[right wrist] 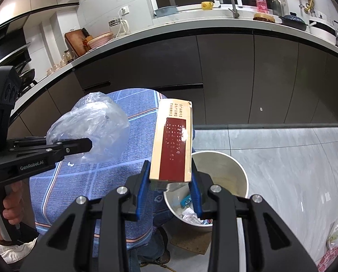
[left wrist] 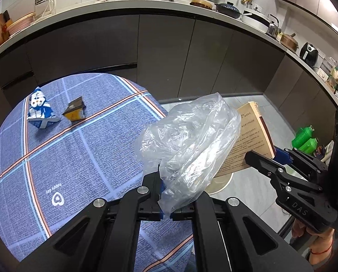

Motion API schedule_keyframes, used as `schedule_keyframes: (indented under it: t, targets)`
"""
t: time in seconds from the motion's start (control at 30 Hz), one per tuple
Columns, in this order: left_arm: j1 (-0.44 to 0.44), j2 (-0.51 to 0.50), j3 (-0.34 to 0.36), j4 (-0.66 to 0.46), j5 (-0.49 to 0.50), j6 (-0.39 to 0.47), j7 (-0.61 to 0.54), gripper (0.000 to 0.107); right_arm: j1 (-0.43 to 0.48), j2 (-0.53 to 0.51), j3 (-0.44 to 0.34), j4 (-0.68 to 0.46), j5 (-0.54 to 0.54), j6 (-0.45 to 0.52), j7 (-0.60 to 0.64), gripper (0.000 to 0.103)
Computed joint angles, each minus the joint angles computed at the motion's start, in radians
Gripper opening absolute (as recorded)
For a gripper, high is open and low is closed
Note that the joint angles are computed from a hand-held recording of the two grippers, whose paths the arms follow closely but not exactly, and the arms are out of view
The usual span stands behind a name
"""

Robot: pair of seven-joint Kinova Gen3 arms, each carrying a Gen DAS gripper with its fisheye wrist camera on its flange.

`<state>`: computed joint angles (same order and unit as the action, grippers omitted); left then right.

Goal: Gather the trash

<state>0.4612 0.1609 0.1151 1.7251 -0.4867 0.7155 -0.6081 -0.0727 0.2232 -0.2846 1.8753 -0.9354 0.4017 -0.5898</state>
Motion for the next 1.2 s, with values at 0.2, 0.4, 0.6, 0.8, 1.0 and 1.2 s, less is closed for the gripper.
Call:
schedule_keyframes:
  t: [0.2,0.4,0.6,0.8,1.0,1.2]
  targets:
    - [0.002,0.044,0.000,-0.043,0.026,0.001,-0.044,0.002,0.021,0.017,0.003,0.000,-0.010,0.001,0.009,0.033]
    - [0.010,0.083,-0.015,-0.078,0.057,-0.002,-0.086,0.002,0.048,0.043,-0.002,-0.003,-0.016,-0.007,0.007,0.033]
    - [0.026,0.129,-0.029,-0.122,0.082,0.010,-0.120,0.002,0.073,0.072,-0.014,-0.005,-0.008,-0.012,-0.011,0.033]
    - [0.028,0.176,-0.039,-0.168,0.119,0.023,-0.170,0.002,0.094,0.105,-0.024,-0.017,0.022,-0.008,-0.038,0.033]
    - [0.027,0.221,-0.050,-0.200,0.155,0.025,-0.211,0.003,0.093,0.137,-0.022,-0.034,0.081,-0.019,-0.105,0.033]
    - [0.020,0.273,-0.058,-0.234,0.196,0.017,-0.256,0.003,0.068,0.188,-0.004,-0.061,0.203,-0.027,-0.234,0.033]
